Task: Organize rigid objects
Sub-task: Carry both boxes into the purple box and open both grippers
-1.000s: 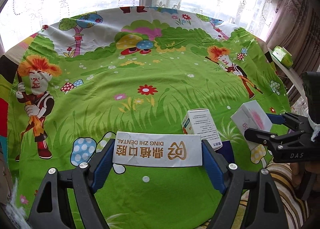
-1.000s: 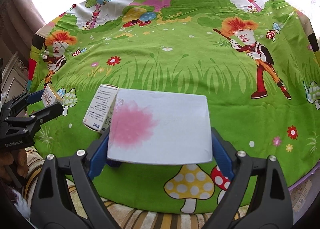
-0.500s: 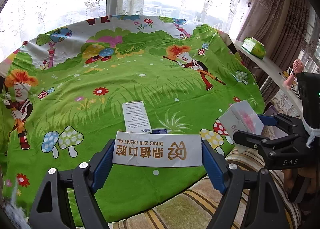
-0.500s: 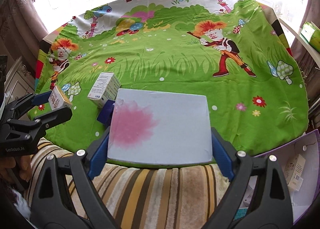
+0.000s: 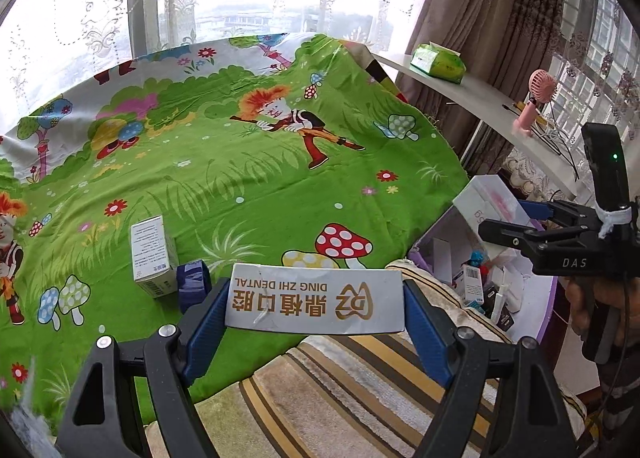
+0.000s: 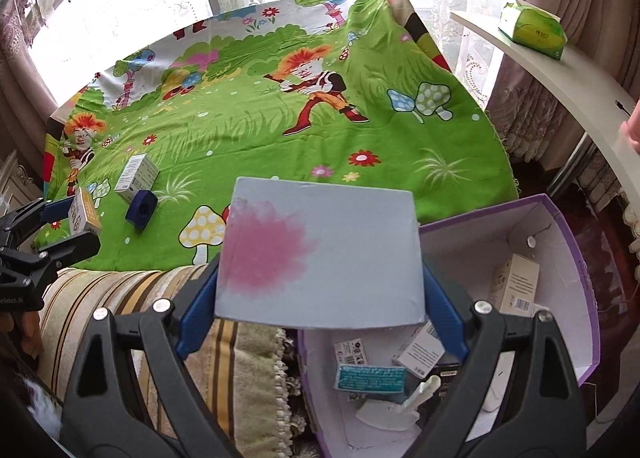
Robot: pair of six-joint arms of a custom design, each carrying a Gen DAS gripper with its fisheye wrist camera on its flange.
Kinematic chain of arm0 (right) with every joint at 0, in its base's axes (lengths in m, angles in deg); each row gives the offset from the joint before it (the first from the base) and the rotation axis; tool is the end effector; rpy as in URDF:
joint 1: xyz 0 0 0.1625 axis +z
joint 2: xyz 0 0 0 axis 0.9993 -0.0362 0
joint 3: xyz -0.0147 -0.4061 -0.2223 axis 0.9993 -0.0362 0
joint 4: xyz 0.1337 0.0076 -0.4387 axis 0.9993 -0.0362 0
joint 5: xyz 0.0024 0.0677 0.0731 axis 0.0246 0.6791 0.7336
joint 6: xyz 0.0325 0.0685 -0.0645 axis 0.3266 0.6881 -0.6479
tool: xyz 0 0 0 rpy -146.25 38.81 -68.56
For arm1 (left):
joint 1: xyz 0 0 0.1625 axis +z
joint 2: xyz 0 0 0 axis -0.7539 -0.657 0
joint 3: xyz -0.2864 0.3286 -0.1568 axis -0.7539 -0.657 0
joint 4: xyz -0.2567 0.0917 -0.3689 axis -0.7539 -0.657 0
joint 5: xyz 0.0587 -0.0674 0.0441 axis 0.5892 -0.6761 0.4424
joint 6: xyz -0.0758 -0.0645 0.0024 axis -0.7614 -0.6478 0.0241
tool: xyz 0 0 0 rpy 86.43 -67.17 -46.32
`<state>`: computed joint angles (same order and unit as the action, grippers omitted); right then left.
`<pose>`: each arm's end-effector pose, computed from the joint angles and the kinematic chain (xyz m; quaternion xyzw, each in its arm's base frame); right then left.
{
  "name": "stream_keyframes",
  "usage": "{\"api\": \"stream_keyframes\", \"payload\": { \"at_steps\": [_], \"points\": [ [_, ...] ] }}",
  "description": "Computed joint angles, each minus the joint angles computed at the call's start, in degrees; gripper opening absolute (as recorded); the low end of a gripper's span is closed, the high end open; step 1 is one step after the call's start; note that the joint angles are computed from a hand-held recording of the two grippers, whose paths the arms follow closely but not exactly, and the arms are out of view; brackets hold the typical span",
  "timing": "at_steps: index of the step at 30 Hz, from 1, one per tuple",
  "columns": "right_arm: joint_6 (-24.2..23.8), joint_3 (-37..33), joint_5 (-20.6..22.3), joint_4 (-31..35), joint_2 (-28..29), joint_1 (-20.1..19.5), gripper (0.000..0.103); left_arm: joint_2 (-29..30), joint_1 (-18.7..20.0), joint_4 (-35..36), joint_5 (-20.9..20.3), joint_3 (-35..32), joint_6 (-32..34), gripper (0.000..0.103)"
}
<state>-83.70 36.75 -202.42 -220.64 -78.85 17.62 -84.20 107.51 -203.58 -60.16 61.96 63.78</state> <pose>0.2563 -0.6626 0.1802 0.1174 -0.8933 0.2948 0.3183 -0.2020 -0.6770 0.2796 0.3363 0.8954 -0.1979 0.2144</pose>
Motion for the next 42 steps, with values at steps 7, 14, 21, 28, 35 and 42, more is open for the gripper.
{"api": "stream_keyframes", "payload": {
  "at_steps": [7,14,21,28,35,42],
  "points": [
    [-2.5,1.3,-3.3,-0.9,-3.2,-3.3,0.092,1.2,-2.2,1.7,-1.4,0.6,0.8,0.082],
    [-3.7,0.9,-4.8,0.1,-4.1,-7.2,0.092,2.4,-3.4,2.7,-2.4,0.6,0.9,0.082],
    [-6.4,-1.0,-3.3,0.1,-2.5,-10.1,0.092,3.4,-4.0,3.8,-2.4,0.3,0.8,0.082],
    [-9.0,-2.6,-2.2,2.5,-0.7,-12.3,0.093,4.1,-4.4,4.8,-1.7,-0.1,0.7,0.082],
    [-9.9,-1.0,-0.2,0.6,-2.3,-12.8,0.097,5.1,-4.9,5.8,-2.1,-0.7,1.0,0.082],
    [-7.6,0.5,0.7,-1.8,-3.9,-12.3,0.098,5.8,-5.5,6.8,-3.5,-1.1,1.0,0.082]
  ]
}}
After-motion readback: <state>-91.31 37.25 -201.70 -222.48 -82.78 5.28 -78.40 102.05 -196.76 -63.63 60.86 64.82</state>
